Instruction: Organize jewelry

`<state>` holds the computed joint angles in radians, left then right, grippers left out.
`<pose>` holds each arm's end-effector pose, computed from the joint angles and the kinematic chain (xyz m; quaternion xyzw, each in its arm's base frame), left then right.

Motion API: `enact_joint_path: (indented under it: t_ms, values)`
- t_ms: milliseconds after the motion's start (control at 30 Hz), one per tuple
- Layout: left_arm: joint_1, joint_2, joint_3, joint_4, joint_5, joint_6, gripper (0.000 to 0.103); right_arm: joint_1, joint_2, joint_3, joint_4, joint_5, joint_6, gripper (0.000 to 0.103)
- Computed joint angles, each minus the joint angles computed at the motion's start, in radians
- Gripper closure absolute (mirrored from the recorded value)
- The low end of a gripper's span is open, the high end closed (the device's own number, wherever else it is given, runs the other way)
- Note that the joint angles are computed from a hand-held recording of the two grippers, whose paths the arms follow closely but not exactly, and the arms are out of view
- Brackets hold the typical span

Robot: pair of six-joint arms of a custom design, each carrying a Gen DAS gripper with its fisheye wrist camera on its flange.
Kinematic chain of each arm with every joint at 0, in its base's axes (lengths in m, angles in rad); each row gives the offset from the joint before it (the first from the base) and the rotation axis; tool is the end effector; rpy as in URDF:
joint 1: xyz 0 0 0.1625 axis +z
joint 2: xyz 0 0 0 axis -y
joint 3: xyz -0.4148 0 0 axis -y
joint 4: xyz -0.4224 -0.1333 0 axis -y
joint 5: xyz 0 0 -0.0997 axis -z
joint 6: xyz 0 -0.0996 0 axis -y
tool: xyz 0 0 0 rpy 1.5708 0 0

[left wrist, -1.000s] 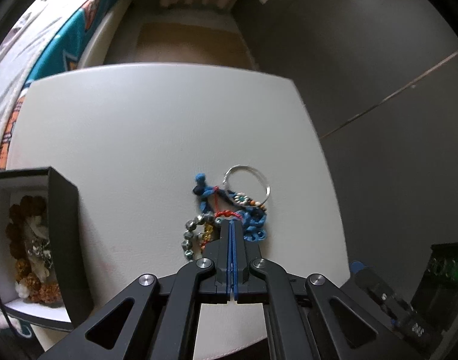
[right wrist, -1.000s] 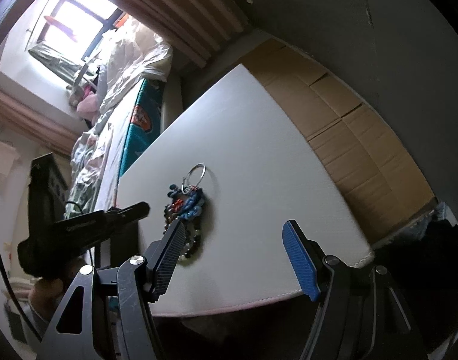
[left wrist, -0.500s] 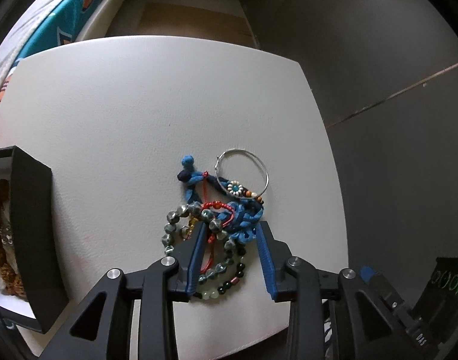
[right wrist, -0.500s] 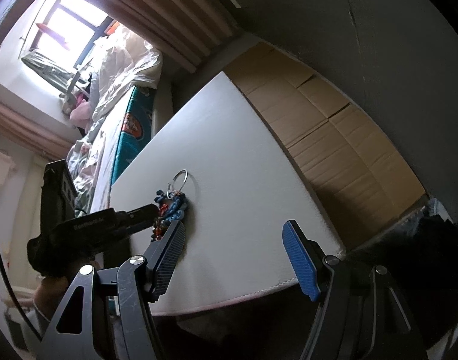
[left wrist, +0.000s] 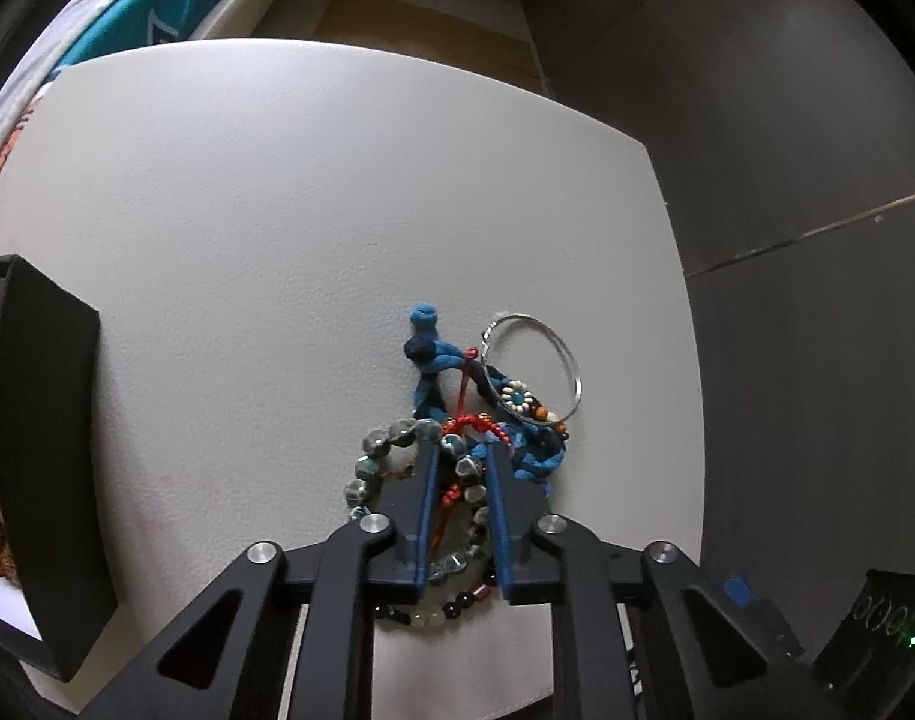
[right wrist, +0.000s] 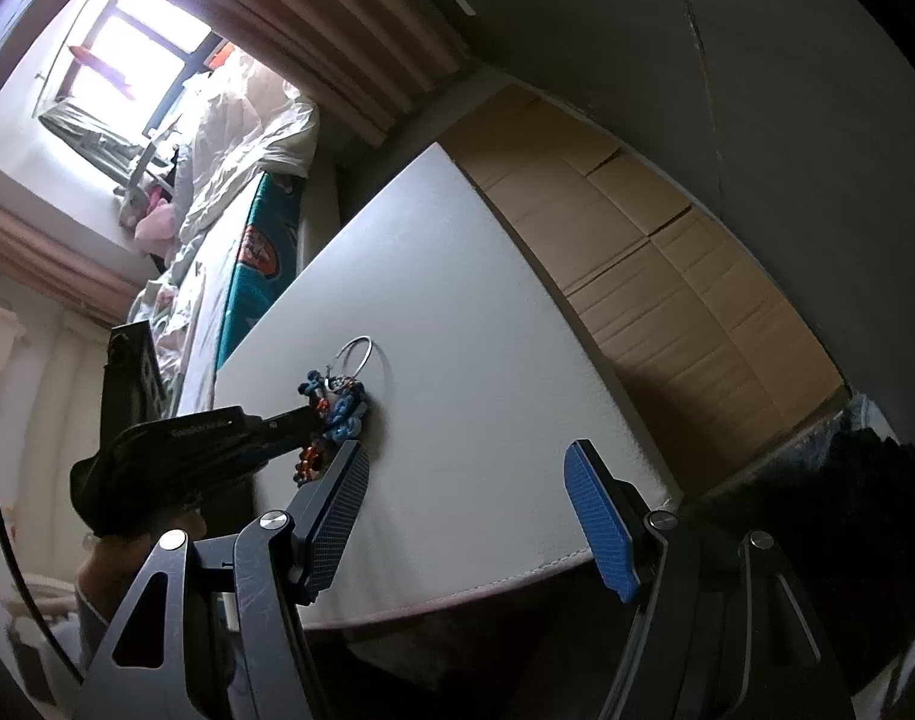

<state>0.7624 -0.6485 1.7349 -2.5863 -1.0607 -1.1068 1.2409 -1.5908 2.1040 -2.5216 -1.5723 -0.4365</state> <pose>-0.3231 -0.5602 -0.0545 -0.1349 0.9576 -0.1865 0.1731 -0.0335 -0.5088 0.3219 0.0518 -0.9748 0.2010 0.0818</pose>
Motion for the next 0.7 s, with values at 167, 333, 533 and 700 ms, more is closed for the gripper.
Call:
enact_joint_path:
  t_ms: [167,333,533,700]
  values:
    - [0.002,0.001,-0.003,0.001,-0.004,0.001,0.091,0.015,-0.001,0.006,-0.003,-0.007,0.002,0.034]
    - [-0.017,-0.027,0.034,-0.051,-0.004,0.027,0.094,0.037,0.002,0.007,-0.002,-0.007,0.0,0.034]
    - [-0.053,-0.084,0.089,-0.106,0.041,0.052,0.094,0.079,0.039,-0.007,0.022,0.017,0.002,0.037]
    - [-0.088,-0.156,0.16,-0.124,0.088,0.049,0.094,0.116,0.103,-0.033,0.045,0.028,0.02,0.051]
